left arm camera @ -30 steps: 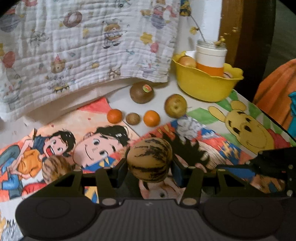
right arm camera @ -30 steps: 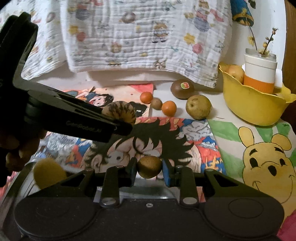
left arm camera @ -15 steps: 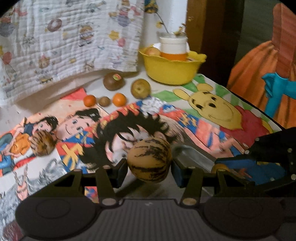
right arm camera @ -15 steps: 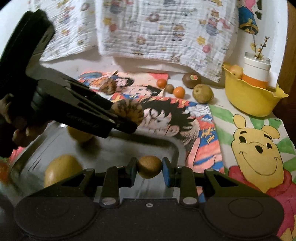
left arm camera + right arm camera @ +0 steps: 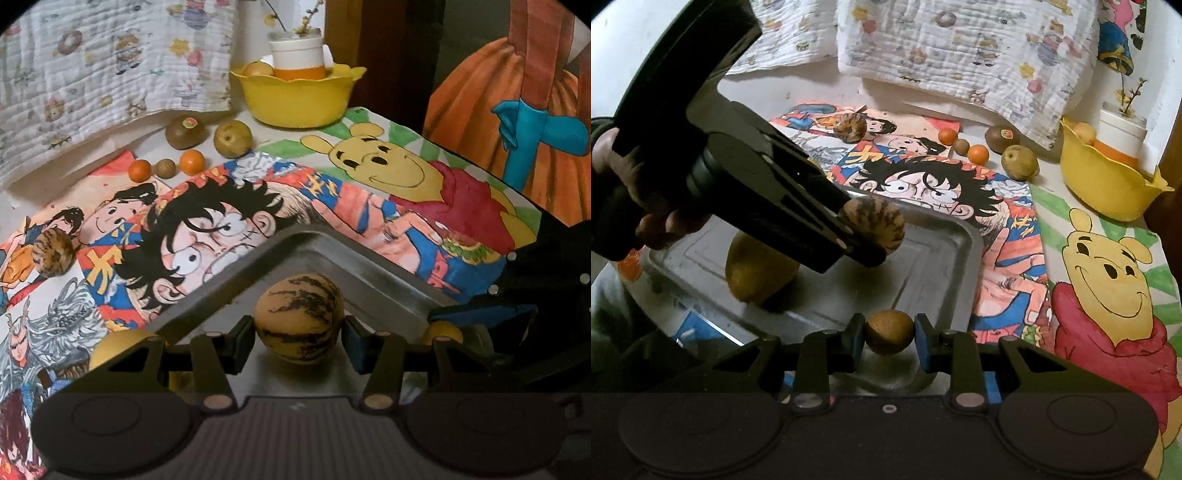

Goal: Organize fruits
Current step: 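Carry the striped fruit and the small brown fruit over the tray with both tools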

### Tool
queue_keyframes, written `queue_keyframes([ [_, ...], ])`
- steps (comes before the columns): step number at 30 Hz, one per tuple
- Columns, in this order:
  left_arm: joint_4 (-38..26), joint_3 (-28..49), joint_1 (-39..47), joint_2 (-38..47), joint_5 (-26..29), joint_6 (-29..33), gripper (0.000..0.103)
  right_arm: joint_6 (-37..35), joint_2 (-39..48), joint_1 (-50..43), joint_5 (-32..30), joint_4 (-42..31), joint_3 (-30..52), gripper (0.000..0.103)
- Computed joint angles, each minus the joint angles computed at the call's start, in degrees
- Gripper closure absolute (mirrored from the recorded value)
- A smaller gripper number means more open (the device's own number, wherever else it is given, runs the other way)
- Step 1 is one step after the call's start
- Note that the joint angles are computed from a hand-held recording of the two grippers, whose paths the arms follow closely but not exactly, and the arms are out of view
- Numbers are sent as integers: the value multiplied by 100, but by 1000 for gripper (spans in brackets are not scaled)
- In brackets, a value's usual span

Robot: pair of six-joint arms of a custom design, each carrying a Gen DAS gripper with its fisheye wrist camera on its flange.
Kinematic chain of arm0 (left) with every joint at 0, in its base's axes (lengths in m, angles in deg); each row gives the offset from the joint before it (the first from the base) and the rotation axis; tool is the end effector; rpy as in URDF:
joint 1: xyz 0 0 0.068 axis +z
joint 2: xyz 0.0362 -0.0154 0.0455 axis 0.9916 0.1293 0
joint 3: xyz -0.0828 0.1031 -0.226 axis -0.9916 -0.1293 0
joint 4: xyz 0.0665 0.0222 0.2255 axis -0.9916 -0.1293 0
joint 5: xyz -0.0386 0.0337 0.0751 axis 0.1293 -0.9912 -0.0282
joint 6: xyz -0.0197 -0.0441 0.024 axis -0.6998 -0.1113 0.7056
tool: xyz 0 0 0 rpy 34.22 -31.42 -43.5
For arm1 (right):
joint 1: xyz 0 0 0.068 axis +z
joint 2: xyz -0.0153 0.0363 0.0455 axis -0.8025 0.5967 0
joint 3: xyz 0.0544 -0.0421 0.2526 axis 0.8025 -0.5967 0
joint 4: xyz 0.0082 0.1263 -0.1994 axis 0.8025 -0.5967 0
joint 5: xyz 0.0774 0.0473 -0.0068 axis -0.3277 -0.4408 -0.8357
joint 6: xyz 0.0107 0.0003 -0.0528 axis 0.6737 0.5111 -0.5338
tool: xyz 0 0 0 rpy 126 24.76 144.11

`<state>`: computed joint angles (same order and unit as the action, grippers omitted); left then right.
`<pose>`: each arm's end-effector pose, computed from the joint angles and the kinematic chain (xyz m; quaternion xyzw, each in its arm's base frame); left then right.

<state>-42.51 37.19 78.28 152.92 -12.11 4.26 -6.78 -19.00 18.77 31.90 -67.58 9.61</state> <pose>0.2602 -0.0390 0.1828 0.5025 0.8008 -0.1834 0.2695 0.0718 0.1401 0.1335 -0.0185 0.9129 -0.0170 0.4075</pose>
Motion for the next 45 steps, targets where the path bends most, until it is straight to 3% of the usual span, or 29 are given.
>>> queue_keyframes([
  [23, 41, -376, -75, -299, -119, 182, 46, 312, 94, 177, -86, -112, -34, 72],
  [31, 81, -426, -55, -287, -99, 173, 45, 428, 125, 206, -93, -190, 6, 67],
  [36, -46, -409, 22, -384, 29, 173, 36, 491, 106, 292, -47, -353, 95, 58],
  [45, -478, -358, 493, -776, 535, 342, 14, 995, 36, 636, 90, -951, 311, 33],
])
